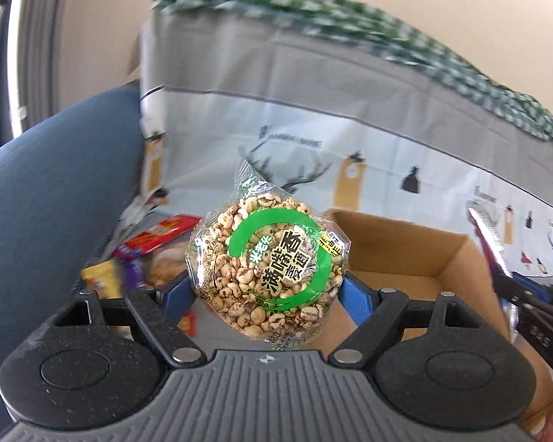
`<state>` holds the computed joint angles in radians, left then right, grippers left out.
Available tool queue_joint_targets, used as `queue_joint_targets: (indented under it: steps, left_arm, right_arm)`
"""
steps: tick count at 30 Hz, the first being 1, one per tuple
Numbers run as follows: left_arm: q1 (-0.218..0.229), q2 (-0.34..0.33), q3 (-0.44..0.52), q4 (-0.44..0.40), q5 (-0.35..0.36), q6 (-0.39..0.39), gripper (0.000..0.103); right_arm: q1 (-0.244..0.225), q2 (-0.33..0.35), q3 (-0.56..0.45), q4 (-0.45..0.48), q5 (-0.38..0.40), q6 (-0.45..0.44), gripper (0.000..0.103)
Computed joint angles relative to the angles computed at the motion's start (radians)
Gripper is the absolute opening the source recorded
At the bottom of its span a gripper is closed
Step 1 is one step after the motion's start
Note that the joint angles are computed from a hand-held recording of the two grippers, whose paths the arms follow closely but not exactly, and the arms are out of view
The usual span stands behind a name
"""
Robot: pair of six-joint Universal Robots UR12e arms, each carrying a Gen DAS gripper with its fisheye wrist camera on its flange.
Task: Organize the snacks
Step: 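Carry both snacks over the box and release them inside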
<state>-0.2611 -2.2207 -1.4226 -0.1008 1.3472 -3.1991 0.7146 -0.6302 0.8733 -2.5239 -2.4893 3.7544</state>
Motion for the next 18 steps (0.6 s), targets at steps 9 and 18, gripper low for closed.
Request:
queue_joint_targets:
  steps: [9,18]
  left_arm:
    - [-0.042,-0.014,-0.006,0.055,-0.074,0.037,0.086]
    - [-0.07,-0.03,-0.002,0.043,-0.135,0.096,0.086]
  right_arm:
    - [-0.004,-0.04,0.076,0.017,-0.029,0.001,0.017]
    - [-0.012,-0.082,0.143,0.069,-0.039,0.074,0.017]
